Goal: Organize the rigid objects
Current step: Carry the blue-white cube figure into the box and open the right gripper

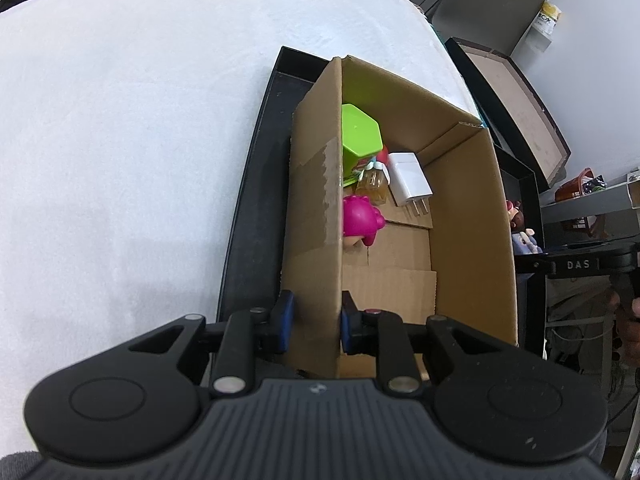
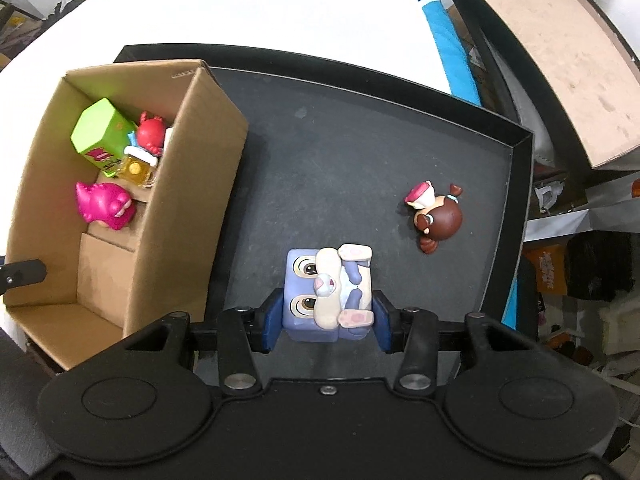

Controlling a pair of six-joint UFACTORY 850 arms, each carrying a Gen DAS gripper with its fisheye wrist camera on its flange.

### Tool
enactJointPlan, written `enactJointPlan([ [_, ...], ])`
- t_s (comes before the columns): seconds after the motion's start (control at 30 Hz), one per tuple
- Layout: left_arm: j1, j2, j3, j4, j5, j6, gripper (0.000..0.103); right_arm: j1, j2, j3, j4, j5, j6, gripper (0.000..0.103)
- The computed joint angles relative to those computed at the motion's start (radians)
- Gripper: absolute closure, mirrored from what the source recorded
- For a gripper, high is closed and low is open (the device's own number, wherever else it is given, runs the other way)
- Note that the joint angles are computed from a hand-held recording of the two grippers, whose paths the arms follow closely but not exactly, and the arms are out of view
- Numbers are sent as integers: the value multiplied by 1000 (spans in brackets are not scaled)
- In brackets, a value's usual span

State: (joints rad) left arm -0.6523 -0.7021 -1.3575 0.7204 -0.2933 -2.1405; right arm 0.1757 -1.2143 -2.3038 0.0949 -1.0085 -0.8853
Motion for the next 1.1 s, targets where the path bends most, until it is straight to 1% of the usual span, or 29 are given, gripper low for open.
enactJointPlan([
  [0.07, -1, 1, 1, -1, -2, 1, 82, -1, -1, -2, 3, 5, -7, 59],
  [0.57, -1, 1, 4, -76, 10, 86, 82, 5, 122, 137, 59, 66, -62, 59],
  [0.73, -1, 3, 9, -56, 18, 64, 82, 11, 156, 173, 82, 79, -79, 59],
  [1.1, -1, 6, 18, -24, 32, 34, 82, 29, 206, 203, 115, 93, -96, 59],
])
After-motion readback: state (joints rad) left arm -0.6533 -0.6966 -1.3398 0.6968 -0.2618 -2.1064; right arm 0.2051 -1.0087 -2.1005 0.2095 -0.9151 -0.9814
